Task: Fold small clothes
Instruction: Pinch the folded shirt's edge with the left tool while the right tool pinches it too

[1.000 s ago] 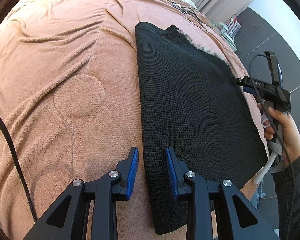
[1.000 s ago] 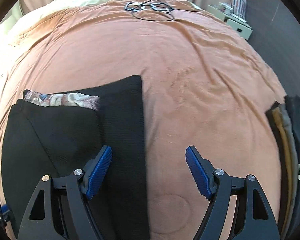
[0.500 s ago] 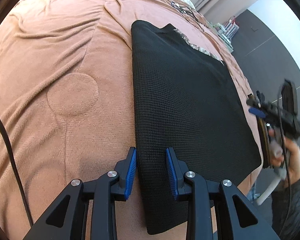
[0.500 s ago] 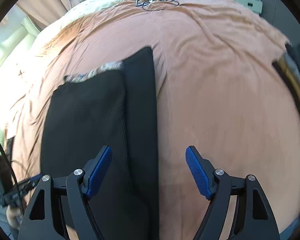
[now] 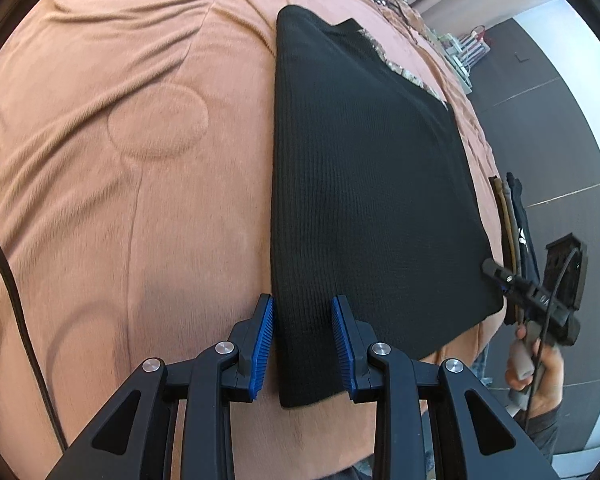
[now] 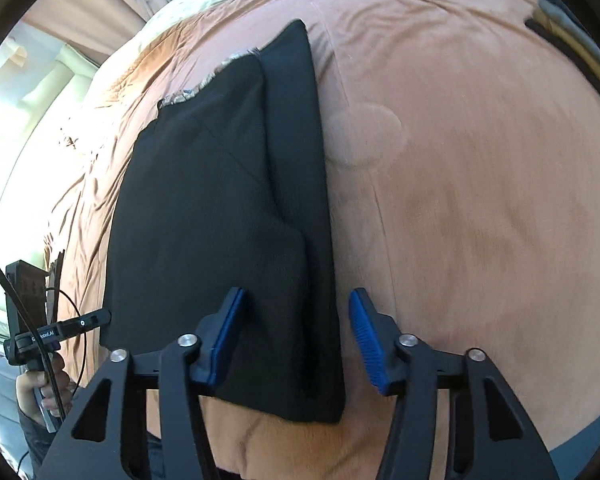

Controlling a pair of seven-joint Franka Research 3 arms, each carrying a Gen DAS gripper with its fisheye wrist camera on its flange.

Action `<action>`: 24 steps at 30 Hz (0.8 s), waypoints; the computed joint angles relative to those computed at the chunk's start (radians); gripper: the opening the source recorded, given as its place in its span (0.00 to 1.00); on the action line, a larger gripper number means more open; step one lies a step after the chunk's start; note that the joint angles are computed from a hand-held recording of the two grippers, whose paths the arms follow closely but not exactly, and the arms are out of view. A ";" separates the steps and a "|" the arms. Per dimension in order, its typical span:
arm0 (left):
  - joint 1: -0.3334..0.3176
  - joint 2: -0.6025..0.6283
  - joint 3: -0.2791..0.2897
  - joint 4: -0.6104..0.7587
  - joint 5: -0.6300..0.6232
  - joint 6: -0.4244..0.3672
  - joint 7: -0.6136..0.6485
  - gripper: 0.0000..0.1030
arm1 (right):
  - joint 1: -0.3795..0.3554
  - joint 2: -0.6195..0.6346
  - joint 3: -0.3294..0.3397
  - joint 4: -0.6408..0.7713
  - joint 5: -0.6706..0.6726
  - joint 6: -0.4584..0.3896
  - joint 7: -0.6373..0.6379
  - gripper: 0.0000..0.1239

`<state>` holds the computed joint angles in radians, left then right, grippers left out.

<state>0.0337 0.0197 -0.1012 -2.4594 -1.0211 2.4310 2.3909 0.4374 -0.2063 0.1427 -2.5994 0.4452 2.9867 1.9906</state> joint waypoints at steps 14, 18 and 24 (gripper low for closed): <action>-0.009 -0.041 0.017 -0.057 -0.028 -0.026 -0.022 0.26 | 0.460 -0.077 -0.309 -0.149 0.428 0.269 -0.210 0.11; -0.001 -0.039 0.025 -0.056 -0.048 -0.047 -0.021 0.11 | 0.426 -0.082 -0.254 -0.171 0.387 0.297 -0.146 0.08; 0.010 -0.074 0.038 -0.065 -0.061 -0.064 -0.001 0.06 | 0.506 -0.091 -0.297 -0.190 0.322 0.332 -0.065 0.07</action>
